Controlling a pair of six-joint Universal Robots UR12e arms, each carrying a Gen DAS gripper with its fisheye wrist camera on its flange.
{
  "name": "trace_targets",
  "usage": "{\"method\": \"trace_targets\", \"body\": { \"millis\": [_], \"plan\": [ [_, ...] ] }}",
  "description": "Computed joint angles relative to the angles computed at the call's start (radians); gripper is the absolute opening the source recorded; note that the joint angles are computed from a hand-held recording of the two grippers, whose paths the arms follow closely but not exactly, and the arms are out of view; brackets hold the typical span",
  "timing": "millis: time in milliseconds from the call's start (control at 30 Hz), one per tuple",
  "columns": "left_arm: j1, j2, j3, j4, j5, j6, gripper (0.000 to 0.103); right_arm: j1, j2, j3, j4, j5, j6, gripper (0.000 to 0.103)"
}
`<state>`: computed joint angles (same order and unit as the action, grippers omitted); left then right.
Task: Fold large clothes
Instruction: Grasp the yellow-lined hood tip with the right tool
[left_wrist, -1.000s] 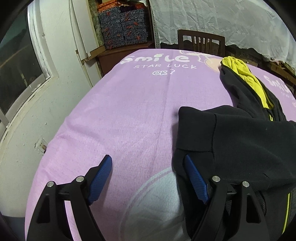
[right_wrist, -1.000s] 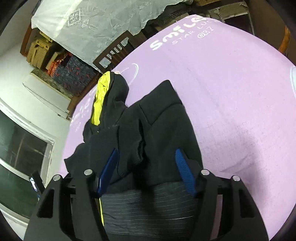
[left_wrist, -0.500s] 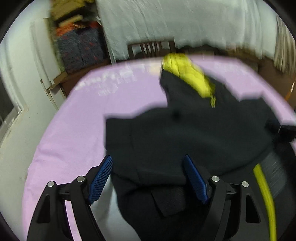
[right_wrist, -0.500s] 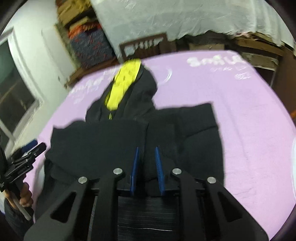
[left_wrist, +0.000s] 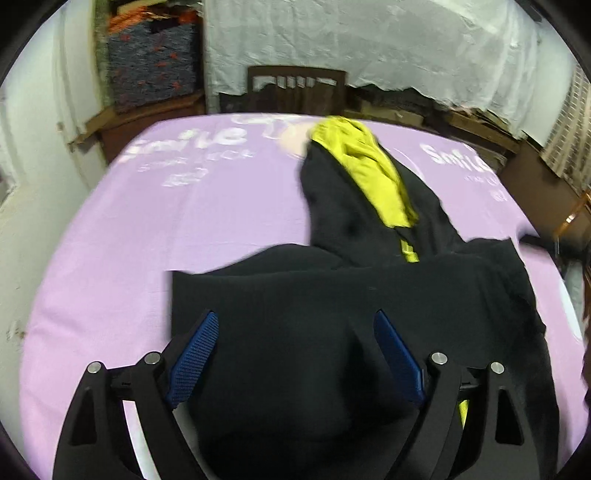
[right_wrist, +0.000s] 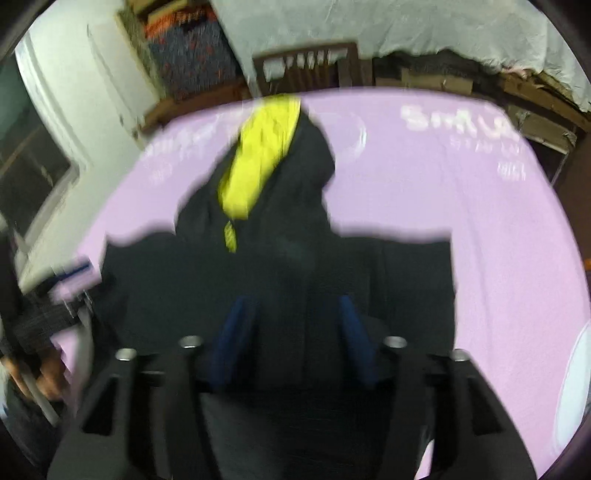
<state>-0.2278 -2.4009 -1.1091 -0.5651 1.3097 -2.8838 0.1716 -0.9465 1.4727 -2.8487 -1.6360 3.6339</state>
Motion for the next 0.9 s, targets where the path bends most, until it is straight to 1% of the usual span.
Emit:
{"method": "trace_targets", "body": {
  "millis": [33, 67, 100, 133, 167, 233, 300, 467, 600, 667, 733, 767, 800, 833, 867, 900],
  "plan": [
    [-0.006, -0.014, 0.016, -0.019, 0.007, 0.016, 0.087, -0.006, 0.005, -0.020, 0.005, 0.013, 0.005, 0.061],
    [-0.014, -0.023, 0.019, -0.020, 0.031, 0.028, 0.087, -0.012, 0.012, -0.041, 0.013, 0.021, 0.011, 0.062],
    [-0.022, -0.035, 0.021, -0.006, 0.067, 0.042, 0.094, -0.019, 0.024, -0.072, 0.028, 0.029, 0.017, 0.064],
    [-0.023, -0.036, 0.008, 0.040, 0.077, 0.032, 0.095, -0.023, 0.035, -0.097, 0.041, 0.033, 0.018, 0.066],
    [-0.021, -0.034, 0.003, 0.044, 0.064, 0.025, 0.095, -0.028, 0.049, -0.128, 0.059, 0.032, 0.018, 0.068],
    [-0.018, -0.038, 0.006, 0.035, 0.054, 0.012, 0.098, -0.034, 0.088, -0.204, 0.103, 0.001, 0.016, 0.069],
    [-0.018, -0.035, -0.001, 0.042, 0.060, 0.014, 0.099, -0.041, 0.138, -0.288, 0.146, -0.027, 0.022, 0.069],
    [-0.014, -0.032, -0.004, 0.038, 0.050, 0.012, 0.100, -0.064, 0.263, -0.492, 0.238, -0.034, 0.058, 0.069],
    [-0.014, -0.031, -0.002, 0.034, 0.049, 0.010, 0.100, -0.075, 0.386, -0.698, 0.329, -0.041, 0.039, 0.069],
    [-0.015, -0.033, 0.003, 0.031, 0.049, 0.009, 0.100, -0.078, 0.447, -0.808, 0.394, -0.032, 0.029, 0.070],
    [-0.015, -0.035, 0.006, 0.028, 0.048, 0.007, 0.100, -0.080, 0.520, -0.939, 0.484, -0.024, 0.009, 0.072],
    [-0.015, -0.033, 0.005, 0.028, 0.048, 0.007, 0.100, -0.078, 0.567, -1.027, 0.559, -0.037, -0.002, 0.072],
    [-0.014, -0.033, 0.005, 0.027, 0.046, 0.006, 0.100, -0.075, 0.594, -1.077, 0.595, -0.052, -0.011, 0.068],
    [-0.015, -0.030, 0.000, 0.028, 0.045, 0.005, 0.100, -0.074, 0.613, -1.109, 0.607, -0.057, -0.023, 0.051],
    [-0.014, -0.030, -0.001, 0.028, 0.043, 0.004, 0.100, -0.073, 0.618, -1.115, 0.602, -0.056, -0.035, 0.046],
    [-0.014, -0.030, 0.000, 0.027, 0.043, 0.004, 0.100, -0.070, 0.614, -1.109, 0.589, -0.071, -0.044, 0.026]
  ]
}}
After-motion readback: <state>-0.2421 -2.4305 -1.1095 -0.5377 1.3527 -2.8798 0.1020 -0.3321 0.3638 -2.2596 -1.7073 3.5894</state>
